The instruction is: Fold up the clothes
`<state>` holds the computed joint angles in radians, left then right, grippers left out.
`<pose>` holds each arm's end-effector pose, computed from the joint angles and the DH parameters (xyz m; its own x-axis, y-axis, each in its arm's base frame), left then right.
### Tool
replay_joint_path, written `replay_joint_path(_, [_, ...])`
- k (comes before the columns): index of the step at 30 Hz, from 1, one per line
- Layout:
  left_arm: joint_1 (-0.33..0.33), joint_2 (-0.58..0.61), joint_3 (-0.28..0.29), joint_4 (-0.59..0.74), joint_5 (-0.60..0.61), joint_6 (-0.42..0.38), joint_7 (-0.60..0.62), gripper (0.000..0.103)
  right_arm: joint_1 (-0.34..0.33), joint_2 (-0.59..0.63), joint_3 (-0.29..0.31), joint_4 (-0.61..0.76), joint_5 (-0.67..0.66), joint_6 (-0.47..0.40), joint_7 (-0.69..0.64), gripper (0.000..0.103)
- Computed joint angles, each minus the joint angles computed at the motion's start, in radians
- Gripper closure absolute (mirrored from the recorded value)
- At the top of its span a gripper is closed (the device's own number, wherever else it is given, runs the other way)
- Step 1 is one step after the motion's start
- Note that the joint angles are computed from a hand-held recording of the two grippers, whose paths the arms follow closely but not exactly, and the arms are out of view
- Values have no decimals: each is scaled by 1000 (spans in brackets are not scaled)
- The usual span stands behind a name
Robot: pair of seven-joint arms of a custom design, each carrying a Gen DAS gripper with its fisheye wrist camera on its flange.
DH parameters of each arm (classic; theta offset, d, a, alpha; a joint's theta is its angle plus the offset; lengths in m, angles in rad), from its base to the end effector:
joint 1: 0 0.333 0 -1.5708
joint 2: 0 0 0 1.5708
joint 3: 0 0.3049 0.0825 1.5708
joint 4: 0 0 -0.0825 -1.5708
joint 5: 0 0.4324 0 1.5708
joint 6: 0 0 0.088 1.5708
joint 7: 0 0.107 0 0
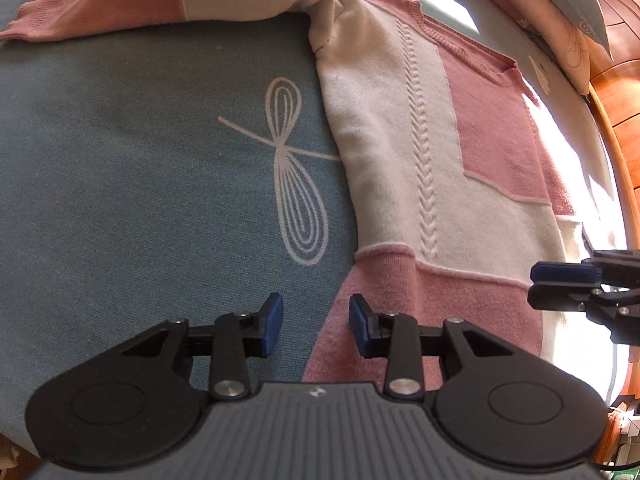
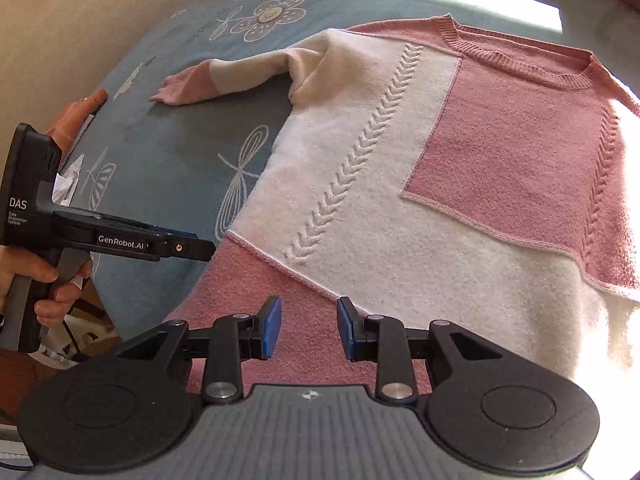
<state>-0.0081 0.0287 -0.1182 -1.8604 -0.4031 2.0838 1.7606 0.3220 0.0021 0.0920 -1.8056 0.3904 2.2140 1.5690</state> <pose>0.6285 -0.0990 0.4945 -0.1800 -0.9232 0.3396 -0.9688 0.1066 -0.2237 0.5869 0.2715 0.5553 0.2919 -0.8822 -0.3695 -0.9226 -0.1578 -0.3520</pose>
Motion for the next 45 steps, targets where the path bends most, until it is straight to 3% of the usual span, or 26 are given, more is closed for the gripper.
replay_joint_path(3, [-10,-40,-6,-57,12,21,-33,65,2,2,2,12,-2,-8,-21,69])
replay_joint_path(8, [-49,-85,-28,-119,142,106,-107,57,1,9,2,24,3,-36,-89,68])
replay_joint_path(11, [-69,-79,-38,-103,227,87,-148,53,1,2,2,14,-5,-36,-120,68])
replay_joint_path(13, [-78,-74,-39,-91,252,70,-156,55,0,-6,1,4,-4,-35,-126,68])
replay_joint_path(18, [-89,-75,-37,-77,257,38,-135,89,-3,-27,-5,-18,-7,-34,-141,68])
replay_joint_path(20, [-91,-83,-37,-76,265,28,-139,96,-5,-36,-8,-27,-10,-30,-141,68])
replay_joint_path(28, [-59,-123,-27,-77,486,-12,-317,99,-17,-72,-19,-69,-29,-14,-116,68])
replay_joint_path(30, [-48,-114,-15,-63,469,-27,-335,99,-19,-78,-20,-79,-34,-9,-99,68])
replay_joint_path(37, [-39,-38,2,-17,180,90,-182,90,-18,-88,-21,-98,-33,4,-61,68])
replay_joint_path(38, [-40,-26,-2,-12,156,97,-153,85,-18,-88,-21,-98,-34,5,-60,68])
replay_joint_path(42, [-50,5,-21,9,181,53,-132,77,-17,-87,-21,-97,-36,6,-52,68])
replay_joint_path(45, [-68,-2,-35,-2,266,73,-135,77,-17,-87,-20,-98,-49,9,-43,68])
